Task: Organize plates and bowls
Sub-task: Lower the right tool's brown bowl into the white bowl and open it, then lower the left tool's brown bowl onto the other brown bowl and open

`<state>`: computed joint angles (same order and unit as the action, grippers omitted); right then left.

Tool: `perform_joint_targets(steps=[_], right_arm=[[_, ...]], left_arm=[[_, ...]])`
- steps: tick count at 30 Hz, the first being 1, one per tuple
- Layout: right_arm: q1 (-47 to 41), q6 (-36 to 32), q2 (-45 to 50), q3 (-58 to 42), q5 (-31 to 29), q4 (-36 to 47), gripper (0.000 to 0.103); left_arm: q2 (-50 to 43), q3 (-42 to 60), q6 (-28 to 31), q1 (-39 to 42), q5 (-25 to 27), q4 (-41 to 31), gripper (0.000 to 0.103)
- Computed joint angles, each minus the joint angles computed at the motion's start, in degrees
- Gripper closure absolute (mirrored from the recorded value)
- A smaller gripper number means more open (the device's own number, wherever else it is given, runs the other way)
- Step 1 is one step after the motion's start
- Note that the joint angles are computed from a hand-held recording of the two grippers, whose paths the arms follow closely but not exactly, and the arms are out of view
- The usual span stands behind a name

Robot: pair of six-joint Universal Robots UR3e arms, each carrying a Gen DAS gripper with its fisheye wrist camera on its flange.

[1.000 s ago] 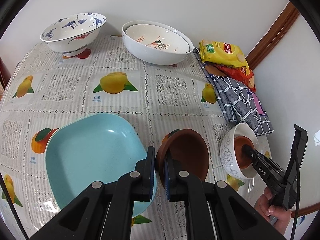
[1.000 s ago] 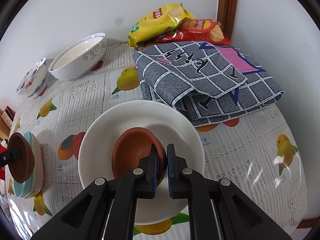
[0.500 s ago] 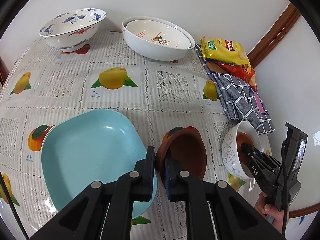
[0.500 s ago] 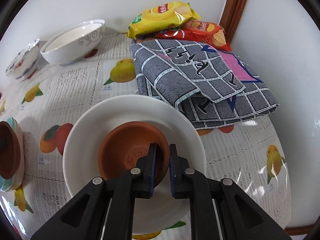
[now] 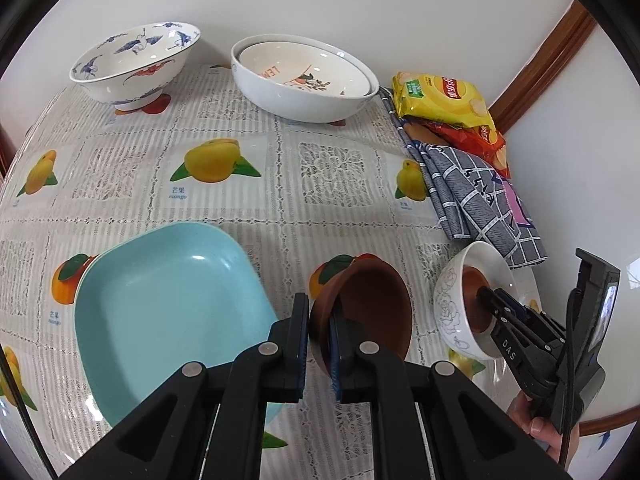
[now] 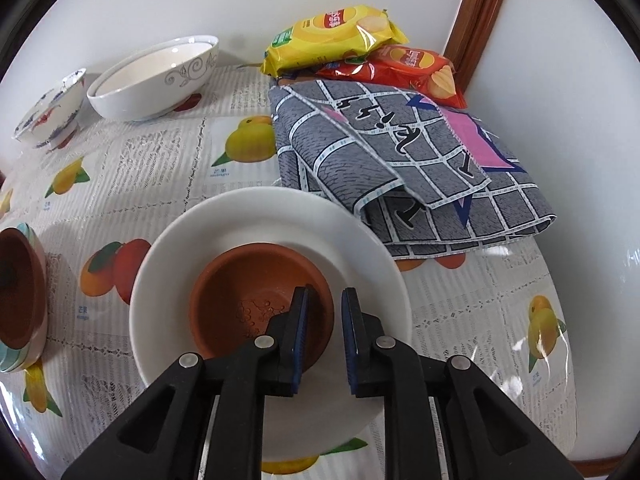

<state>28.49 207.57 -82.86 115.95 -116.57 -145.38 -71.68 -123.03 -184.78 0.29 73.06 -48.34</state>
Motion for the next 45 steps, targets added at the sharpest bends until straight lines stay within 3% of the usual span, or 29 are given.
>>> perform_joint_targets(steps=[8,14,19,26,32,40,45], right_arm=[[0.0,-0.5,-13.5,6.9,-0.4,0.7,0.085],[-4.2,-1.7,-29.6,14.3,0.1,5.7,0.082],[-10.7,-4.7,-44.4,19.9,1.0,12.1,0.082],[-24.1,-12.3,-63.3,26.8,8.6,21.1,0.082],[-32.2,-17.2,-70.7,31.1,14.6,24.4,0.082],[-42.1,-22.0,-79.3,32.1,24.5,31.8,0.082],[-38.9,-19.3,-76.4,32.3,24.0,28.6,0.081]], left_arm=[[-5.1,5.4,-4.9,-9.3,2.2,3.1,0.093],[-13.1,13.3,-8.8,-18.9,5.4,5.1,0.093],[-20.3,20.6,-10.8,-25.3,9.1,5.1,0.093],[-28.2,27.8,-12.0,-29.5,12.5,3.3,0.093],[-33.3,32.5,-11.9,-31.3,16.4,1.5,0.093],[-36.5,35.3,-12.1,-31.8,16.2,1.0,0.092],[-37.5,36.2,-12.1,-32.6,17.0,0.8,0.092]])
